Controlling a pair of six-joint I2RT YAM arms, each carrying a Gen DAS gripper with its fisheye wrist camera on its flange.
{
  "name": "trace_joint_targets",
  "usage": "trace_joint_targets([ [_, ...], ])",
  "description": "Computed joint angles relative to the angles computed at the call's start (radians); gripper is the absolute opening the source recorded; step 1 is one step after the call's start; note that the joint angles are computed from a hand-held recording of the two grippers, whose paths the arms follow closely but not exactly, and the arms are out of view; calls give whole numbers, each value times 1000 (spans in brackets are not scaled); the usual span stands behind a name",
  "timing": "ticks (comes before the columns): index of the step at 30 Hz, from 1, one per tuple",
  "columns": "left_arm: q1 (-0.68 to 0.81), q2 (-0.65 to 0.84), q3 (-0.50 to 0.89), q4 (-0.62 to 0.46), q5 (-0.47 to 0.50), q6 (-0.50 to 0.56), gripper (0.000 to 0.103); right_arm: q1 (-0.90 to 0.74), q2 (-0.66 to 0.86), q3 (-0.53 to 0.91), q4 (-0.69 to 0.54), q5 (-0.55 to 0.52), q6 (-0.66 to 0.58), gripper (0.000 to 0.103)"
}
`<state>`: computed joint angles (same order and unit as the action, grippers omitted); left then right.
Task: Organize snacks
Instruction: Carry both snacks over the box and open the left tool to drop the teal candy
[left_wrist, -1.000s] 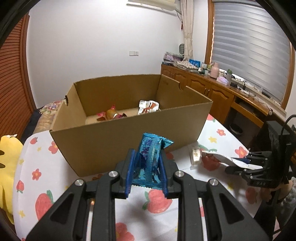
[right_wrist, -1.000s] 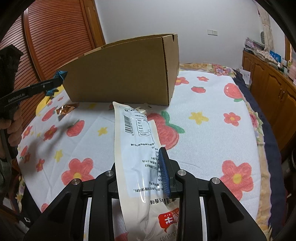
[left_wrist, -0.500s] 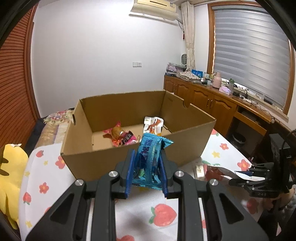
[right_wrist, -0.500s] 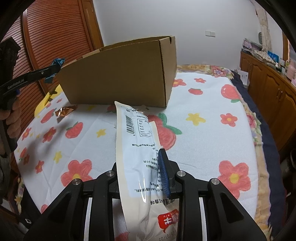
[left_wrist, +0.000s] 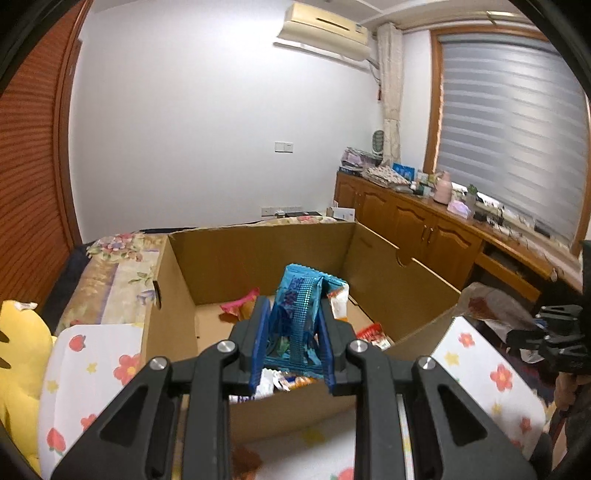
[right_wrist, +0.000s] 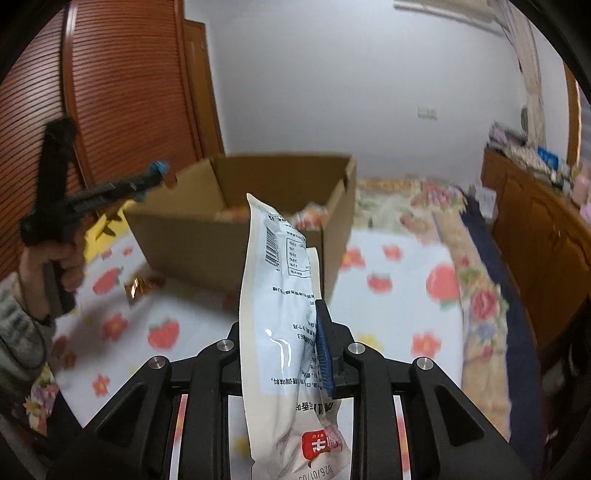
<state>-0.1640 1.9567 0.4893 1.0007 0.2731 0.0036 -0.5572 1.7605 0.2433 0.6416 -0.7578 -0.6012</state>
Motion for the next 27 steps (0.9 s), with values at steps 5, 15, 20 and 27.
trace_joint_targets([
  [5,40,42,88,-33,27,-14,23,153,-149,46,-62,79,92,23],
  [15,59,93,176,-90,14,17,23,291,-195,132,-125,90,169,23],
  [20,58,129,211,-115,-2,23,24,417,-133,211,-88,191,230,23],
  [27,57,169,234,-106,-21,14,25,535,8,349,-51,316,281,23],
])
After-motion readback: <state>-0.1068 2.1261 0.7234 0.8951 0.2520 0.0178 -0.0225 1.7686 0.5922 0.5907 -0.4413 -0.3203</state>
